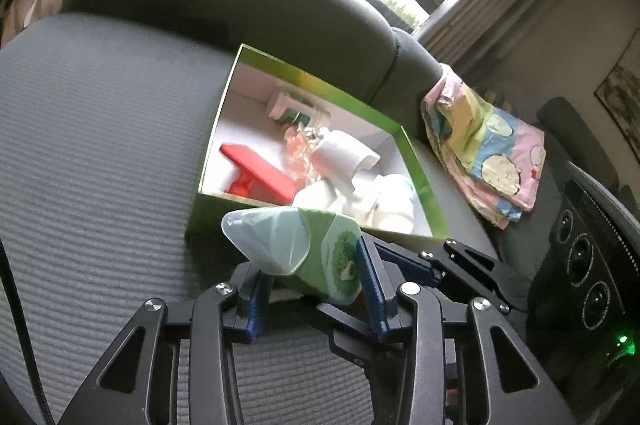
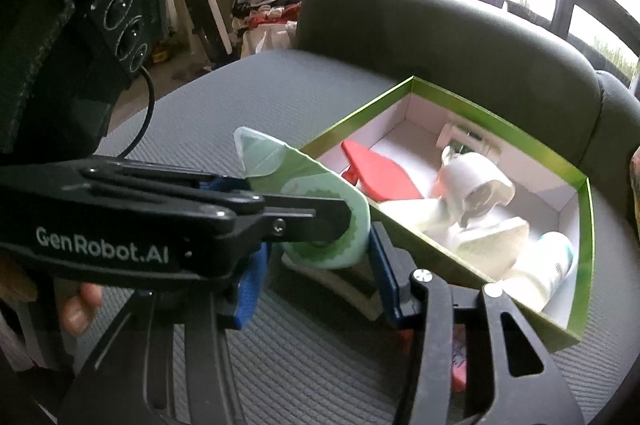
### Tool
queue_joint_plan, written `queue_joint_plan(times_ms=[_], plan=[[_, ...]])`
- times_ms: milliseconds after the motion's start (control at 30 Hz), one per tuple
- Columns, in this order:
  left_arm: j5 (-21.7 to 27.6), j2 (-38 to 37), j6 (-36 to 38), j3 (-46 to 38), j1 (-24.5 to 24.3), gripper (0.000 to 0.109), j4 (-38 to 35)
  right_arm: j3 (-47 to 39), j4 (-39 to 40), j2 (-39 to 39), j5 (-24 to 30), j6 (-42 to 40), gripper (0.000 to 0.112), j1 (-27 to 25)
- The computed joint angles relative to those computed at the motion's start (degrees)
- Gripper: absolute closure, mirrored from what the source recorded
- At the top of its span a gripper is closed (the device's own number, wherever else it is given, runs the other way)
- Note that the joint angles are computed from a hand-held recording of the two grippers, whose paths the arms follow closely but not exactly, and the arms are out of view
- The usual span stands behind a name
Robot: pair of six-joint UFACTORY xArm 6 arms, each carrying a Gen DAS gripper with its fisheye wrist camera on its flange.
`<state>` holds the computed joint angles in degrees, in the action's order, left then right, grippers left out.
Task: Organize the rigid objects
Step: 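Carry the green dispenser into the box and open both grippers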
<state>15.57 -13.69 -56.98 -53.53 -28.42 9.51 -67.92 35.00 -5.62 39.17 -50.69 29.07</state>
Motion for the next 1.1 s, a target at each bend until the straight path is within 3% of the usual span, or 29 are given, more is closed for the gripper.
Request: queue_joint_plan(times_ms=[433, 467, 500, 533, 600, 633, 800, 1100], plan=[[5.8, 11.9, 15.3, -15.2, 2.9, 0.067, -11.5, -12.6, -3.2, 10.4, 0.5, 6.8, 0.062, -2.5], [6.6, 12.6, 15.1, -16.1, 3.2, 0.067, -11.6, -13.9, -3.8, 11.6, 0.8, 8.1, 0.062, -2.6], [7.7, 13.2, 13.8, -16.9, 3.5, 0.059, -10.6, -15.2, -4.1, 12.6, 0.9, 9.4, 0.061, -2.8], [9.5, 13.9, 11.6, -18.0, 3.8, 0.040, -8.6, -16.3, -4.7, 13.6, 0.9, 11.0, 0.057, -3.1], [11.5, 14.2, 8.1, -18.7, 4.2, 0.014, -5.6, -17.2, -6.9, 14.7, -0.2, 14.1, 0.039, -3.2], [11.6, 13.8, 6.4, -18.1, 4.4, 0.012, -3.9, -16.8, -7.1, 14.5, -1.0, 15.0, 0.032, -3.5], [10.5, 11.3, 5.2, -15.1, 4.6, 0.012, -3.3, -15.9, -5.2, 13.6, -1.1, 15.1, 0.032, -5.0], [18.6, 8.9, -3.4, -16.1, 1.5, 0.012, 9.6, -9.9, -6.7, 8.2, -2.0, 16.5, 0.027, -7.0]])
